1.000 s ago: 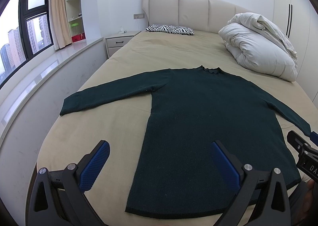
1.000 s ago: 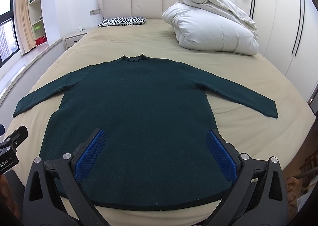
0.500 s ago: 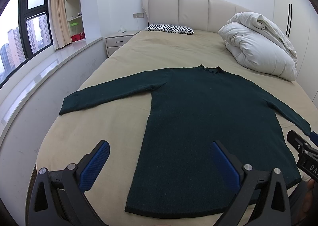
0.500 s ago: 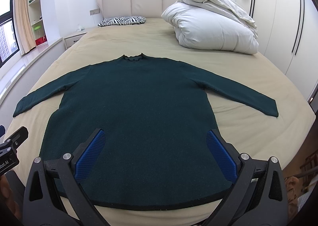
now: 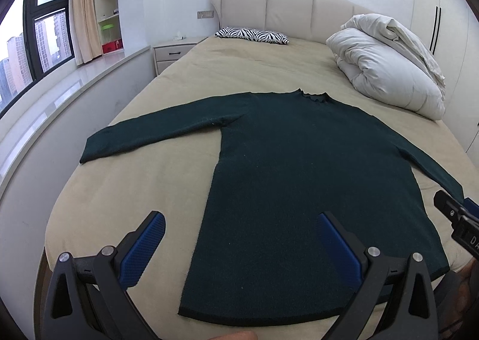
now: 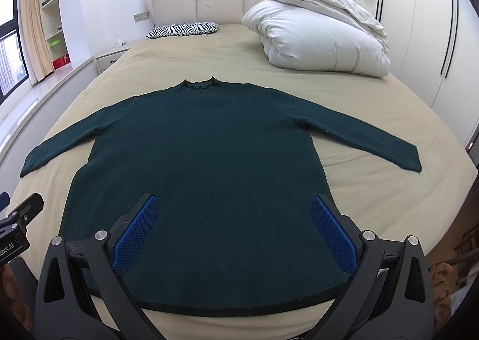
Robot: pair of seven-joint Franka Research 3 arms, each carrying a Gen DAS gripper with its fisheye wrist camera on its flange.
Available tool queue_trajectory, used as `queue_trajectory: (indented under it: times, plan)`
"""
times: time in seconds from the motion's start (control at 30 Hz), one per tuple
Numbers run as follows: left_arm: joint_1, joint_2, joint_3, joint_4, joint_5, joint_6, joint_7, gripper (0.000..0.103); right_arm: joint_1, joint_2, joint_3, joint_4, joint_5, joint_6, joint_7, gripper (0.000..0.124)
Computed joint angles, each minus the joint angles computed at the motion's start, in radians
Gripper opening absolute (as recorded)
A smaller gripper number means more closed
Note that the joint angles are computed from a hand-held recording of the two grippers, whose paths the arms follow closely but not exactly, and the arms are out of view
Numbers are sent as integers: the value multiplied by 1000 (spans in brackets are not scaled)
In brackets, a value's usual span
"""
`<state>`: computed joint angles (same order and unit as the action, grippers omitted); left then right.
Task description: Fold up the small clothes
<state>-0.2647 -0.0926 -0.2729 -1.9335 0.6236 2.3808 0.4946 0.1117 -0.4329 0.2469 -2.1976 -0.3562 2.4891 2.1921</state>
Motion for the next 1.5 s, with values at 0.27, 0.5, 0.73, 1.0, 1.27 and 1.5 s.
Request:
queue_trajectory:
  times: [0.27,0.5,0.73,1.0,1.27,1.5]
  plan:
    - [-2,48,24,18,-190,60,122,103,-92,-13,-162,-86,149,135,-21,103]
    - [-17,136,21,94,-270,84,212,103,-302,90,-319,-126,365,276,64,98]
    - [-38,263,25,238,-367,2,319,103,-292,294,-445,-17,690,299,-150,89]
    - [-23,305,32,233,-407,111,358,103,-328,462,-435,156,708,299,-192,71]
    - [43,311,18,216,-594,150,465,103,-305,537,-435,298,599,234,-137,8]
    - [105,331,0,208,-785,271,588,102,-217,598,-321,525,615,248,-399,7]
